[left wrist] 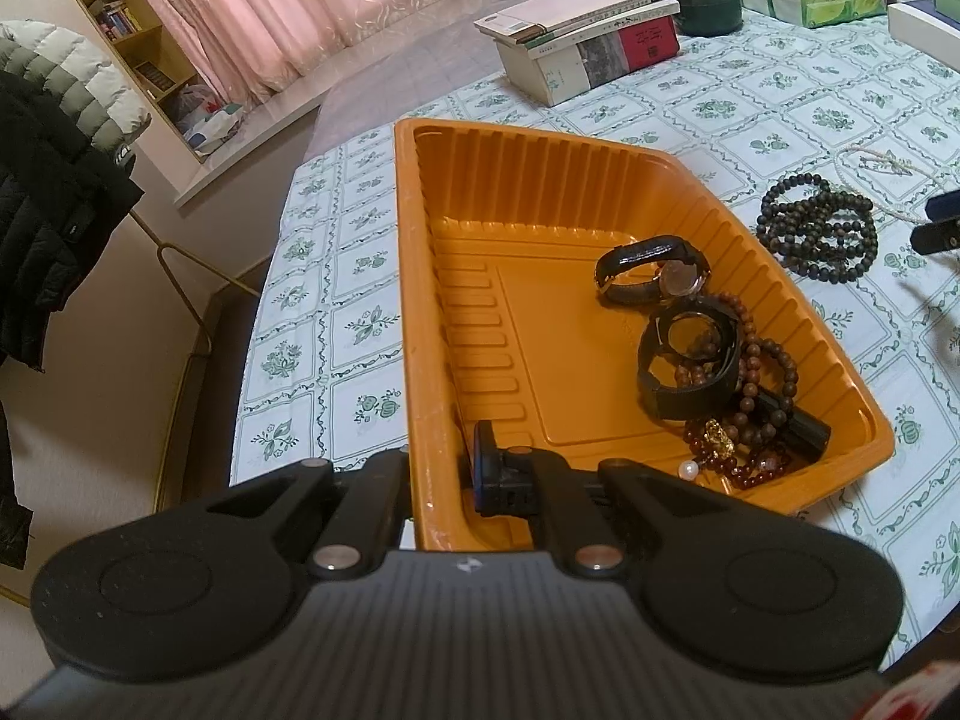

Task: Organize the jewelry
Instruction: 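Grasp the dark bead necklace on the tablecloth with the right gripper, then lift the dark bead necklace high above the table with the right gripper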

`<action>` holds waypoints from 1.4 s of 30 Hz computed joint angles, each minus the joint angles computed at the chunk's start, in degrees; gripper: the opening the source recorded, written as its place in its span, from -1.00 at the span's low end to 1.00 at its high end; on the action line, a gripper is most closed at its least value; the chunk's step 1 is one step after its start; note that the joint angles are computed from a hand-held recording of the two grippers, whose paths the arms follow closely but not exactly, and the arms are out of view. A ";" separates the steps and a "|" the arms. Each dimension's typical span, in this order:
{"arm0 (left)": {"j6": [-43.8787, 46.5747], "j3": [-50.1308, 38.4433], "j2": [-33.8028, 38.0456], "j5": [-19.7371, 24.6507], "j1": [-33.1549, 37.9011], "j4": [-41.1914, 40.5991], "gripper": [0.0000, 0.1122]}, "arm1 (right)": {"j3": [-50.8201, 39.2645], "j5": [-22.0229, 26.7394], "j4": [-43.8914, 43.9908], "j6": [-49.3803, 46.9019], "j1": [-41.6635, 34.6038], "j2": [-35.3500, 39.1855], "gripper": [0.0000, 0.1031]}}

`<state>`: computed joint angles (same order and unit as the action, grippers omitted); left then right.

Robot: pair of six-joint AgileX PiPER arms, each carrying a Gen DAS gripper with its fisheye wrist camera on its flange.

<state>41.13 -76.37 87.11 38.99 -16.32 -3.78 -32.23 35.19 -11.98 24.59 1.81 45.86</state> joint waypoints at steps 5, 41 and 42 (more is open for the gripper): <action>0.93 -0.18 0.22 0.13 0.42 -0.74 -0.93 | -1.98 -2.24 -1.90 -7.68 -2.09 4.80 -0.26; 1.33 -0.02 0.28 -0.08 0.57 -1.08 -0.93 | -4.87 -5.13 -29.36 -2.68 5.91 15.99 -0.87; 1.19 -0.07 0.36 -0.11 0.48 -0.93 -0.93 | -5.43 -4.26 -29.25 -3.27 6.32 14.92 -0.87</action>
<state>42.32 -76.44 87.47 38.88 -15.84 -4.72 -37.66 30.93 -41.23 21.32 8.13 60.77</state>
